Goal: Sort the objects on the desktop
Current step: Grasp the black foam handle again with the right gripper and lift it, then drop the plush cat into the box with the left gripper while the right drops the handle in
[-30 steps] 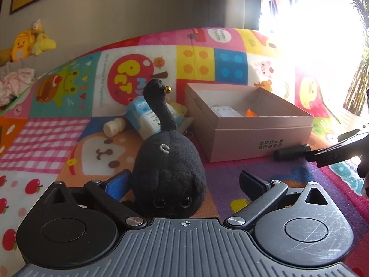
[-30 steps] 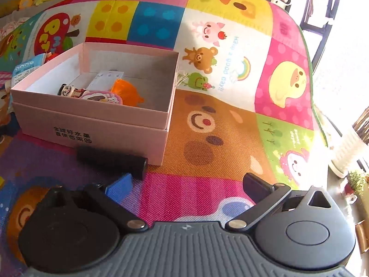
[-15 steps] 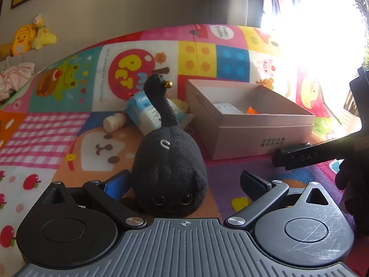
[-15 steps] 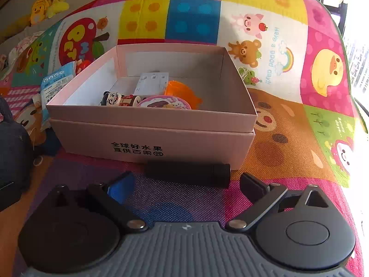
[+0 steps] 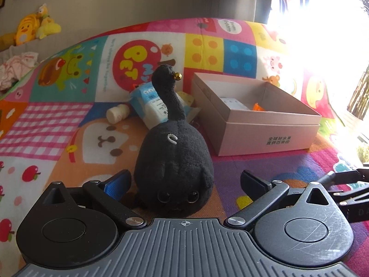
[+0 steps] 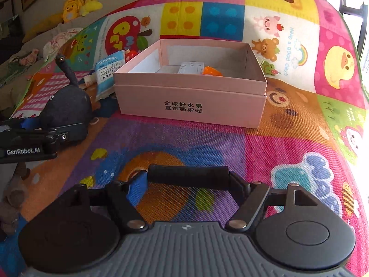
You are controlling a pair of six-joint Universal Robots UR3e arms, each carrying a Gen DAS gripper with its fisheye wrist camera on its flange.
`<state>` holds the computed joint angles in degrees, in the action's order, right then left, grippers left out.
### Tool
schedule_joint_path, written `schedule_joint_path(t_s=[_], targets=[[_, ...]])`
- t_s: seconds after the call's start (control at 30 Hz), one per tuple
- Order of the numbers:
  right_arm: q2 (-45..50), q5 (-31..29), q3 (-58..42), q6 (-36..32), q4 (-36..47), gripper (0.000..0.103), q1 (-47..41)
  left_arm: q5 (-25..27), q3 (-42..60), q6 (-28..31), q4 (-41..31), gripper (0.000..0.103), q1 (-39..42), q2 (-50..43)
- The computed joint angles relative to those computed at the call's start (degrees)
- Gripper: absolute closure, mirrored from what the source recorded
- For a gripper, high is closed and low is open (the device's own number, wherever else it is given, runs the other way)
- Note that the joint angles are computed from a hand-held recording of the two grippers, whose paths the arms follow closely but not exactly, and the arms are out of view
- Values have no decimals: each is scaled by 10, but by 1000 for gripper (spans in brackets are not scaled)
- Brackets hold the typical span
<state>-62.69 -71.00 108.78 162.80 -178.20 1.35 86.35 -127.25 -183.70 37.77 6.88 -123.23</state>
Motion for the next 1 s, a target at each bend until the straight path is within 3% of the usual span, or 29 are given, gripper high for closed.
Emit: schedule_joint_path(t_s=[0.2, 0.27, 0.43, 0.67, 0.8, 1.0], targets=[[-59, 28, 80, -8, -7, 28, -31, 23, 35, -12, -78, 2, -6, 9], [-70, 35, 93, -13, -6, 28, -38, 41, 47, -6, -94, 22, -17, 6], [-99, 46, 130, -30, -7, 28, -51, 68, 55, 12, -108, 32, -35, 7], [-154, 57, 168, -61, -17, 28, -71, 65, 6, 52, -100, 34, -54, 64], [-201, 86, 163, -61, -15, 28, -96, 34, -5, 68, -115, 34, -63, 126], [-224, 151, 71, -13, -34, 28, -136, 21, 141, 95, -153, 34, -87, 131]])
